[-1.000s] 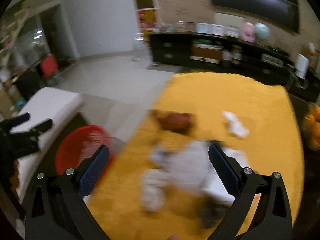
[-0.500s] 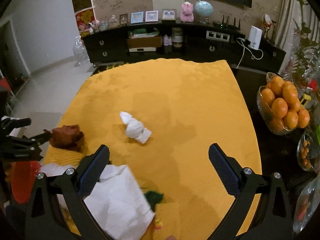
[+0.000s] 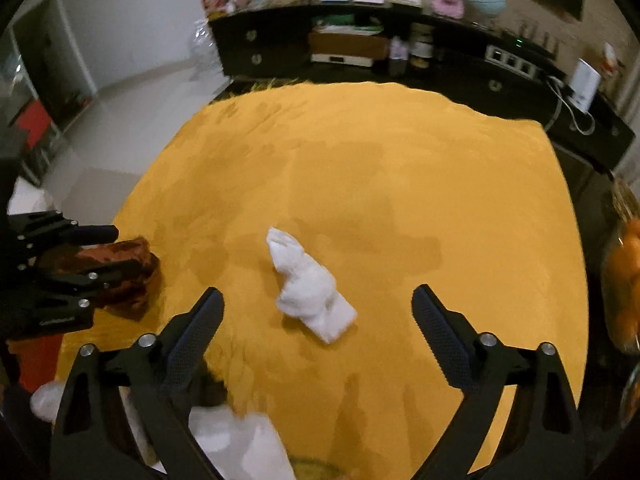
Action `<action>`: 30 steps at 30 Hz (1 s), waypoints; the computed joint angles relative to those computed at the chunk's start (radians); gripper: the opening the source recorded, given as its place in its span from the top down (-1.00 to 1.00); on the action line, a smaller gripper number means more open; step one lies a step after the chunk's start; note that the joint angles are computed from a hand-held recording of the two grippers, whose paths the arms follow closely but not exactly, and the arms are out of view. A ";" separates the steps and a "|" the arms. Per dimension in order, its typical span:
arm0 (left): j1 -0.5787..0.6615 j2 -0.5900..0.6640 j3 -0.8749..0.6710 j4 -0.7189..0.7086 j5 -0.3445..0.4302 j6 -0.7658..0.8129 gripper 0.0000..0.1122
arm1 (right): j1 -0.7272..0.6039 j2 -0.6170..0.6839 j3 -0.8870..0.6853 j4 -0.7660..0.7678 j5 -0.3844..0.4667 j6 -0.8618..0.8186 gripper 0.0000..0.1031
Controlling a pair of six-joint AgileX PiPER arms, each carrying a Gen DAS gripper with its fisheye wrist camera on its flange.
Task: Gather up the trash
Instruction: 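Grasp the brown cloth with the left tool while the right tool grasps the white tissue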
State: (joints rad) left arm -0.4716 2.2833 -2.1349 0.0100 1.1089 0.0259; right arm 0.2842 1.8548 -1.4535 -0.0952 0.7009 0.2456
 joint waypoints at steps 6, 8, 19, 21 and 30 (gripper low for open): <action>0.008 -0.036 0.078 -0.037 -0.069 0.041 0.26 | 0.000 0.149 -0.141 0.054 0.085 -0.094 -0.01; 0.014 -0.044 0.092 -0.048 -0.079 0.049 0.26 | 0.000 0.170 -0.155 0.060 0.093 -0.105 0.16; 0.055 -0.080 0.135 -0.123 -0.101 0.056 0.64 | 0.004 0.132 -0.095 0.048 0.034 -0.072 0.43; 0.059 -0.083 0.147 -0.125 -0.103 0.051 0.62 | 0.005 0.115 -0.080 0.052 0.031 -0.069 0.43; 0.035 -0.083 0.174 -0.088 -0.106 0.058 -0.11 | 0.007 0.081 -0.062 0.042 0.037 -0.060 0.43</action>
State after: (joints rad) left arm -0.4368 2.2001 -1.9608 -0.0776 1.0034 0.0843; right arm 0.2909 1.9363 -1.5154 -0.0529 0.7384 0.1854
